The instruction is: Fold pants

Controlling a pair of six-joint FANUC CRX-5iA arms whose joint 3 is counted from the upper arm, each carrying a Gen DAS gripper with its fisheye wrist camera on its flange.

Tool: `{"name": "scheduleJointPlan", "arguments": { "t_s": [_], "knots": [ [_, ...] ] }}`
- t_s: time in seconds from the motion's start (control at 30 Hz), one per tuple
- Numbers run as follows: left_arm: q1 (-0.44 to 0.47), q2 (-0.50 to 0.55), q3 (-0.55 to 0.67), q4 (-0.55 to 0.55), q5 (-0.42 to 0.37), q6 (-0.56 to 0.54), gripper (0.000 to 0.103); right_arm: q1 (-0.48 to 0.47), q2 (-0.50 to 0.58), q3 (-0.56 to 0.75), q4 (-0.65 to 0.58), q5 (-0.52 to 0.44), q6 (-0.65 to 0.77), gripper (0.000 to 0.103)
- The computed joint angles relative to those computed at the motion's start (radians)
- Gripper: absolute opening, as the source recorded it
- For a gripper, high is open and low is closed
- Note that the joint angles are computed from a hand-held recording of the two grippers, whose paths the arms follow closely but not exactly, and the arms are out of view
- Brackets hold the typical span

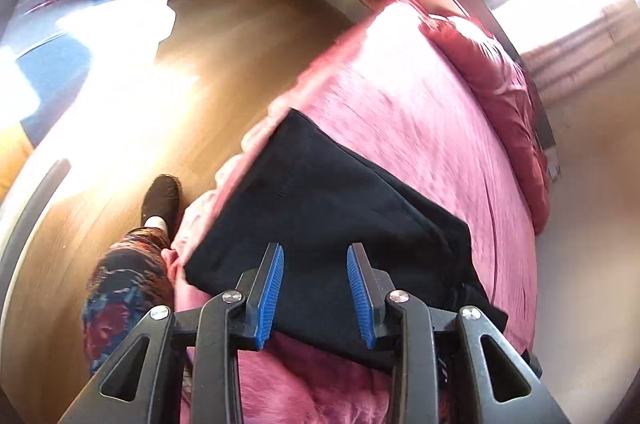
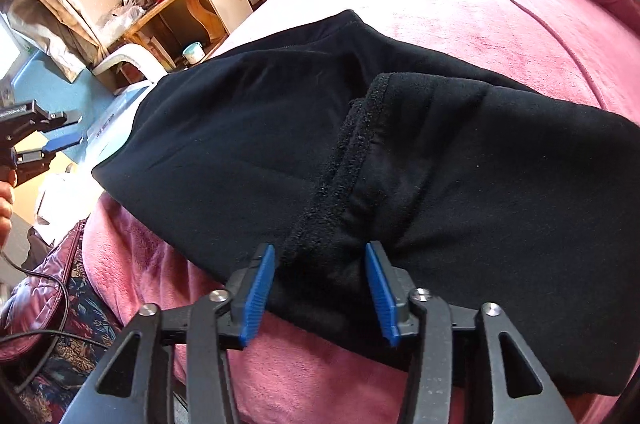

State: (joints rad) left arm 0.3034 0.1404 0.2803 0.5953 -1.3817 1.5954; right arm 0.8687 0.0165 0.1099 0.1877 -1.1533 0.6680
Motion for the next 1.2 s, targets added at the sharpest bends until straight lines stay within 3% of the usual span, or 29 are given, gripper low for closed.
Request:
{"name": "scheduleJointPlan", "arguments": {
  "t_s": [0.1, 0.33, 0.57, 0.9, 0.93, 1.07, 1.2],
  "knots": [
    [0.046, -0.033, -0.063, -0.016, 0.039, 0.056, 0.034, 0.009, -0.011, -0.014, 0.007, 0.011, -0.012, 0.062],
    [0.062, -0.015, -0.15, 0.024, 0.006, 0.124, 0.035, 0.006, -0.022, -0.022, -0.014, 0.049, -0.008, 0.078],
    [0.069, -0.013, -0.185, 0.024, 0.0, 0.151, 0.045, 0.01, -0.006, -0.002, -0.01, 0.034, 0.004, 0.08],
    [0.045, 0.028, -0.217, 0.057, 0.024, 0.19, 0.047, 0.024, 0.027, 0.024, 0.013, 0.016, -0.001, 0.08],
    [0.044, 0.03, -0.218, 0.059, 0.032, 0.19, 0.046, 0.026, 0.03, 0.026, 0.016, 0.013, -0.002, 0.08],
    [0.033, 0.02, -0.191, 0.035, 0.049, 0.15, 0.019, 0.03, 0.038, 0.032, 0.022, 0.007, -0.002, 0.08],
    [0.018, 0.0, -0.18, 0.082, 0.093, 0.05, 0.015, 0.032, 0.039, 0.035, 0.027, 0.008, -0.004, 0.08]
  ]
}}
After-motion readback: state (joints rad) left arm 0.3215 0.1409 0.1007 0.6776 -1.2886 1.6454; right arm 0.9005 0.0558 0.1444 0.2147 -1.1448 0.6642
